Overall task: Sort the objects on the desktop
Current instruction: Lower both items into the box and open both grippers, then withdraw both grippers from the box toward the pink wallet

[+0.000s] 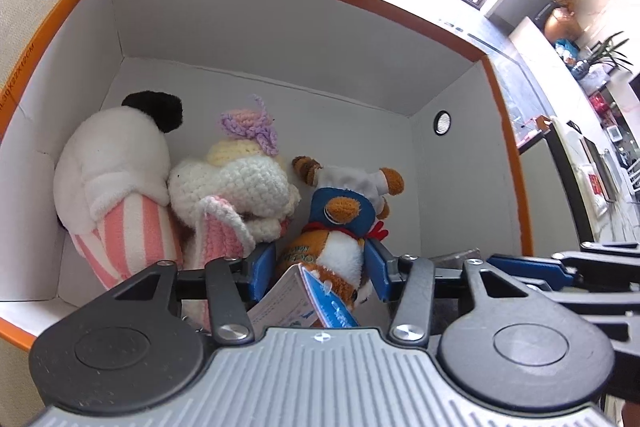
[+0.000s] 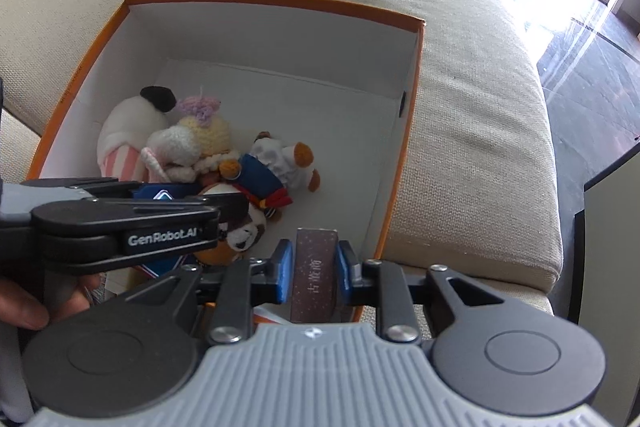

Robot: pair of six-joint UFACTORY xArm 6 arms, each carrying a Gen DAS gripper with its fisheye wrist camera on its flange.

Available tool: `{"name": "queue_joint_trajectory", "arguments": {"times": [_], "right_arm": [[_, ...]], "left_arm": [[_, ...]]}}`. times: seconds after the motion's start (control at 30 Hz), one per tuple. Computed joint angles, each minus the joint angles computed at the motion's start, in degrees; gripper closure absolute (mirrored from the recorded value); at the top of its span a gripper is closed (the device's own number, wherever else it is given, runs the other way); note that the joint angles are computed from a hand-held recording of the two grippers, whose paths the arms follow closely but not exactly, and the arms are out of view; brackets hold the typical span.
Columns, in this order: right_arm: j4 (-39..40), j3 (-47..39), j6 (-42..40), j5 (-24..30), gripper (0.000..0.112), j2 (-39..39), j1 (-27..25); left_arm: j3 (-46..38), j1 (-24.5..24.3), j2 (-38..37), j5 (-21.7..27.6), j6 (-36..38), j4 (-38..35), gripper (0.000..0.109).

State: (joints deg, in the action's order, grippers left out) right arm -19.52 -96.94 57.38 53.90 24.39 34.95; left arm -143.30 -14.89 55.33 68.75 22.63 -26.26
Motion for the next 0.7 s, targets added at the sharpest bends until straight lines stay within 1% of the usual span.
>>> {"name": "queue_joint_trajectory", "arguments": {"times": [0.1, 0.17, 0.33, 0.43, 0.53, 0.7], "right_arm": [[-0.35, -0.19, 0.36, 0.34, 0.087, 0.08, 0.22], [-0.97, -0.29, 0.84, 0.48, 0.087, 0.04, 0.44], [-3.63, 1.56, 3.09, -0.85, 0.087, -1.94, 1.33], [-6.53, 4.86, 5.71, -4.44, 0.087, -4.71, 2.27], [-9.03, 8.86, 8.45, -9.24, 0.087, -7.76, 3.41], [-11.15, 13.24, 12.97, -15.73, 0.087, -10.13, 5.71]], "left_arm": [[4.46, 0.21, -3.17, -1.99, 1.98, -1.03, 0.051], [9.21, 0.01, -6.26, -4.52, 3.24, -2.38, 0.050], [18.85, 1.83, -13.41, -8.00, 7.15, -8.75, 0.050], [26.23, 3.19, -19.07, -11.05, 10.61, -12.74, 0.050], [32.65, 4.79, -24.29, -13.20, 14.39, -14.67, 0.050], [40.73, 7.68, -30.37, -15.12, 16.65, -13.27, 0.050]]}}
